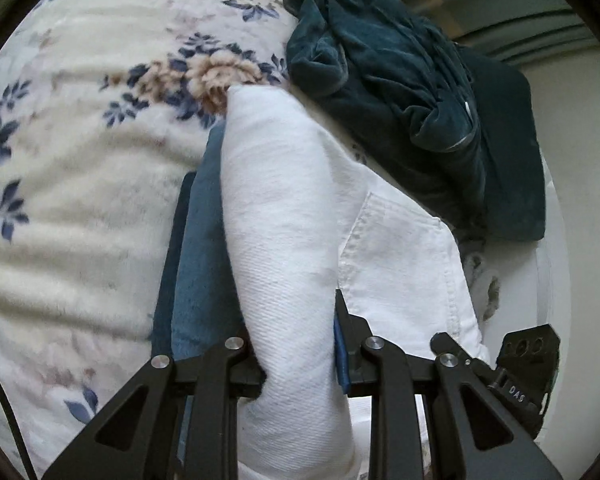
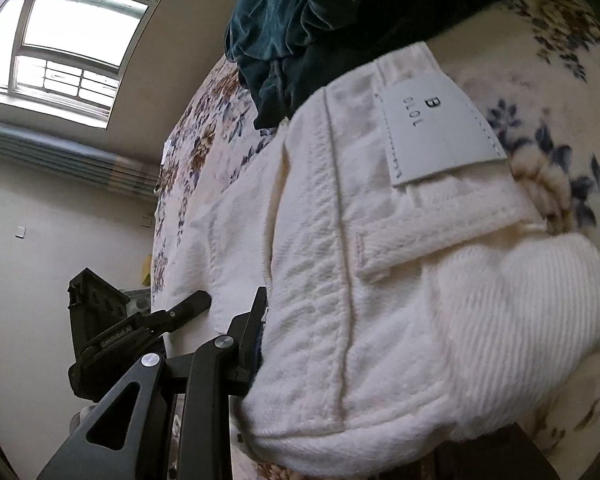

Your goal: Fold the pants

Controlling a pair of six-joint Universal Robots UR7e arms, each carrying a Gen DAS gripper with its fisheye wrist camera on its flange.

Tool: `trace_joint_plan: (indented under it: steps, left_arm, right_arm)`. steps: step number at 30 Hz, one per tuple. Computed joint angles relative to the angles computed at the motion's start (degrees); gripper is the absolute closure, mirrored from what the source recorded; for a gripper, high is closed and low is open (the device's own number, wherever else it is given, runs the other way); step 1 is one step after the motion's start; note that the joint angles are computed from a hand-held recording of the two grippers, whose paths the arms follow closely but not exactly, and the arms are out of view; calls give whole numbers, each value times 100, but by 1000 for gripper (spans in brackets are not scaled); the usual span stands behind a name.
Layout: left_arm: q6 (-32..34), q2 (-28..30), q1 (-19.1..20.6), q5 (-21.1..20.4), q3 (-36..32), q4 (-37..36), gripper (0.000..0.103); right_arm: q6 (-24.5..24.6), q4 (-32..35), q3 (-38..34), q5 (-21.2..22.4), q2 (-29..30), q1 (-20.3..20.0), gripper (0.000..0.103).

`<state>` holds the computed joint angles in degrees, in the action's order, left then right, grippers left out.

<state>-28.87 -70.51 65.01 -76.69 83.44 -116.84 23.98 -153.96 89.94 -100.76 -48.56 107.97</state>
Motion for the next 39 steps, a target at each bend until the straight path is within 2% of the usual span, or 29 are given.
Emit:
trace_joint_plan:
  steps: [5,6,7,9,10,11,12,14,15,16,17,20,22,25,30,39]
  left_arm:
    - [-43,-143,-51,29,142,241,80]
    - [-90,-136,-55,83,126,319,76]
    - [-113,-125,-117,306,94,517,68]
    - [-250,-82,-293,782,-55,1052,60]
    - [-335,-38,-446,1101,-179,1419,59]
    - [-346,-51,-544,1311,-187,1546,59]
    - [-389,-71,-669,1556,-182,1682,54]
    - [-647,-121,-977,2132,-165,2031,33]
    - [-776,-153,-1118,2361,-145,2182,13]
    - [-888,-179,-1223,2530,-124,2322,3]
    - [-1065,-196,-1367,2755,-131,2570,3]
    - [-1540,-205,-1685,3159,-194,3140,3]
    - [-1682,-198,-1810,3322,-221,3323,3]
    - [-2040,-198,-1977,3397,-354,3763,3]
    - [-2626,-246,-2259,3377,-633,4509,3]
    - [-3601,-607,-3231,3288,-1059,5852,3]
  right_arm:
    - [115,159,203,-88,-115,21,72]
    - [151,312,196,-88,-127,9,69]
    - [219,505,140,-107,-122,-3,65]
    - [370,1098,-12,-313,-150,44,48]
    - [369,1285,-55,-387,-175,83,46]
    - [361,1529,-142,-506,-181,131,35]
    - [358,1836,-253,-809,-185,230,21]
    - [364,2390,-485,-1611,-168,483,12]
    - [388,2619,-521,-1923,-189,591,9]
    - [410,2943,-672,-2320,-136,704,8]
    - [470,3358,-865,-2826,-52,848,7]
    - [598,4111,-1204,-3776,66,1123,7]
    - [691,4437,-1384,-4048,73,1260,6]
    - [741,4736,-1626,-4230,43,1377,6]
    - [1002,5341,-1985,-4190,-44,1663,6]
    - [2090,6836,-2337,-4232,-480,2632,6]
